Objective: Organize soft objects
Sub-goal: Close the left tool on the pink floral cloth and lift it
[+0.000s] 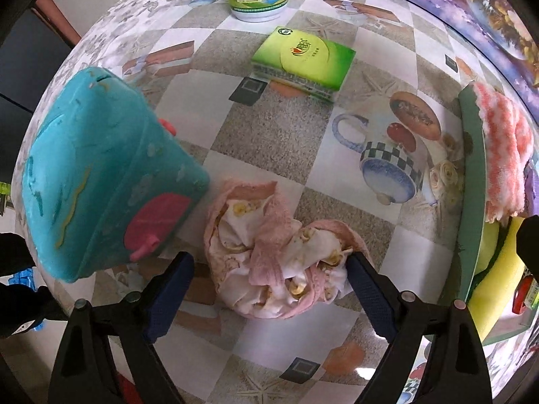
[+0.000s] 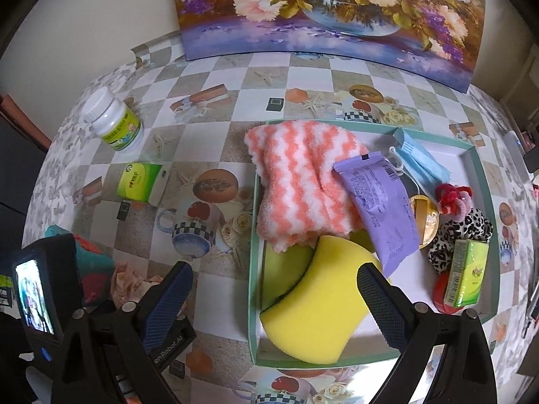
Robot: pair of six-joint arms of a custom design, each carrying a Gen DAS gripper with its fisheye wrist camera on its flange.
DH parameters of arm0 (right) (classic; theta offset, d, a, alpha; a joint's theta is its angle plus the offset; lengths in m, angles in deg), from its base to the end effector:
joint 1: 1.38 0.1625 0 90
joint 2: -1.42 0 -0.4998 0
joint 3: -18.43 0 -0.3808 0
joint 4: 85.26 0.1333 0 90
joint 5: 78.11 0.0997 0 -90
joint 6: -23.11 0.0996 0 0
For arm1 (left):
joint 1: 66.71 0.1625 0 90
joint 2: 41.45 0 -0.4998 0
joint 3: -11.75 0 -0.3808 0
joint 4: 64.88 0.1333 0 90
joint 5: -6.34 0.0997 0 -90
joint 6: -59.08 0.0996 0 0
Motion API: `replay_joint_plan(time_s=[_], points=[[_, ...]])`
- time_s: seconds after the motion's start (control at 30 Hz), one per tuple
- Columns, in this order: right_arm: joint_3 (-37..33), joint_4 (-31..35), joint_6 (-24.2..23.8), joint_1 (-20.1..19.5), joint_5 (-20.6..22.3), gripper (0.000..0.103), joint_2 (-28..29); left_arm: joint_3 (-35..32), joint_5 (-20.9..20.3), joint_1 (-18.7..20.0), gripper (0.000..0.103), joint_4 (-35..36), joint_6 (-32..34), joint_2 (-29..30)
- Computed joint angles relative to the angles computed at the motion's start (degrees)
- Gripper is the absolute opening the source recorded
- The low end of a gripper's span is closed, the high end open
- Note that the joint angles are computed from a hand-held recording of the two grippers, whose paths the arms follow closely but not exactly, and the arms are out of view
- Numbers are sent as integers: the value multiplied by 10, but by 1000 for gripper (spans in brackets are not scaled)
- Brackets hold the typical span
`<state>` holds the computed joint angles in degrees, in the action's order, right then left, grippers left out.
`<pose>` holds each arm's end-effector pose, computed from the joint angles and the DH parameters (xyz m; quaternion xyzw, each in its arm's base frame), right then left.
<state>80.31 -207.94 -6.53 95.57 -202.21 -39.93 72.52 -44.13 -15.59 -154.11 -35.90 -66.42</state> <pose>0.1793 -0.8310 0.2995 0.2690 -0.9124 0.0418 0.3058 -0.3467 -0.7433 0.0296 -0.3266 0.8385 -0.1797 0.3975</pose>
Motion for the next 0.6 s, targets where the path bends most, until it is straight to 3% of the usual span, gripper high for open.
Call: replay_joint_plan(time_s=[0.1, 0.33, 0.5, 0.6], points=[[-3, 1, 2, 0, 1, 99, 0, 19, 2, 1, 78, -45, 24, -8], [-2, -4, 0, 1, 0, 99, 0, 7, 15, -4, 56, -55, 63, 2], [-4, -4, 0, 0, 0, 99, 1, -5, 25, -4, 32, -61, 81, 8], [-7, -3, 1, 0, -1, 99, 4, -12, 30, -1, 25, -62, 87, 10]])
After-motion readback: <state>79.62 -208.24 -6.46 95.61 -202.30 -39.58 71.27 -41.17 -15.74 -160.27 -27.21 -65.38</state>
